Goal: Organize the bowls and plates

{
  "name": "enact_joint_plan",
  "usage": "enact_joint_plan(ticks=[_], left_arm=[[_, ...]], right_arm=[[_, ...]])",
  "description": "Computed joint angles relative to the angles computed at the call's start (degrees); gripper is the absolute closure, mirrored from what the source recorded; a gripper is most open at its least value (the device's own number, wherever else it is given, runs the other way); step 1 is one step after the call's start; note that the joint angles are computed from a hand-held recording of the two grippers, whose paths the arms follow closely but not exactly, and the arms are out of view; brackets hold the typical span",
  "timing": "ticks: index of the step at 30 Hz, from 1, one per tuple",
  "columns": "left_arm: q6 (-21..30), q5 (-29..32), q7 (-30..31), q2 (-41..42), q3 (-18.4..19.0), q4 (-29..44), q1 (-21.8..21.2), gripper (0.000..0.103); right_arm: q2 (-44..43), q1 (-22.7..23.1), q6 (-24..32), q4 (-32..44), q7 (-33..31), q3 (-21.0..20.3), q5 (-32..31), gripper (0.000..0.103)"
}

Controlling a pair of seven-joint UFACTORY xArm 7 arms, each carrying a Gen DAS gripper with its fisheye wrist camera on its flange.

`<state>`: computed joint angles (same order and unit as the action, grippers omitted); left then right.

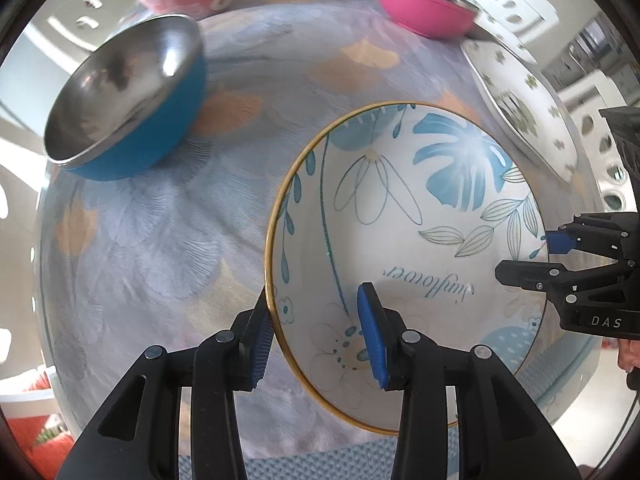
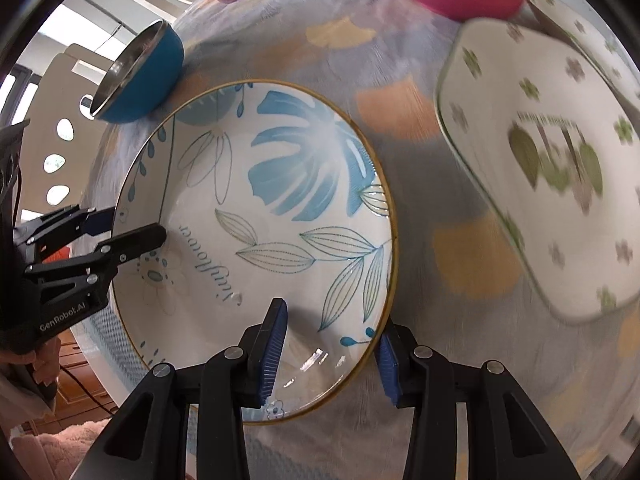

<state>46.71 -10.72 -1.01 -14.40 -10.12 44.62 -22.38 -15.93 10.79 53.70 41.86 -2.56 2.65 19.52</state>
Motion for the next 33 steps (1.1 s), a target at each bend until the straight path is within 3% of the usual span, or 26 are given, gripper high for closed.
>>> enact_joint_plan(ticks=[9, 12, 17, 22, 28, 33], left_arm=[[3.8, -3.7, 5.2, -1.5, -0.2, -0.9, -2.7, 0.066], [4.3, -4.6, 4.8, -1.0, -0.4, -0.7, -2.8, 0.058], [3.3, -5.3, 2.8, 0.5, -1.0, 0.1, -2.9, 0.055], [3.3, -6.4, 4.9, -0.7, -0.2, -1.2, -3.0, 0.056], [4.6, -6.3, 6.9, -2.2, 0.2, -1.7, -2.7, 0.054], [6.0, -1.6, 3.0, 0.3, -1.8, 1.1, -2.4, 0.051]], right_arm=[[-5.2, 0.2, 4.3, -3.7, 3.2, -0.4, 1.2, 0.062], [-6.5, 0.2, 2.6, -5.5, 4.5, -0.4, 2.3, 0.062], [-5.9, 1.0, 0.5, -5.9, 7.7, 0.6, 2.1, 0.048], [-4.1, 3.8, -0.5, -4.5, 9.1, 2.5, 1.2, 0.024], [-2.7, 5.2, -2.2, -4.0, 10.9, 2.6, 2.3, 0.015], [-2.9, 4.9, -3.2, -4.0, 14.1, 3.0, 1.8, 0.022]])
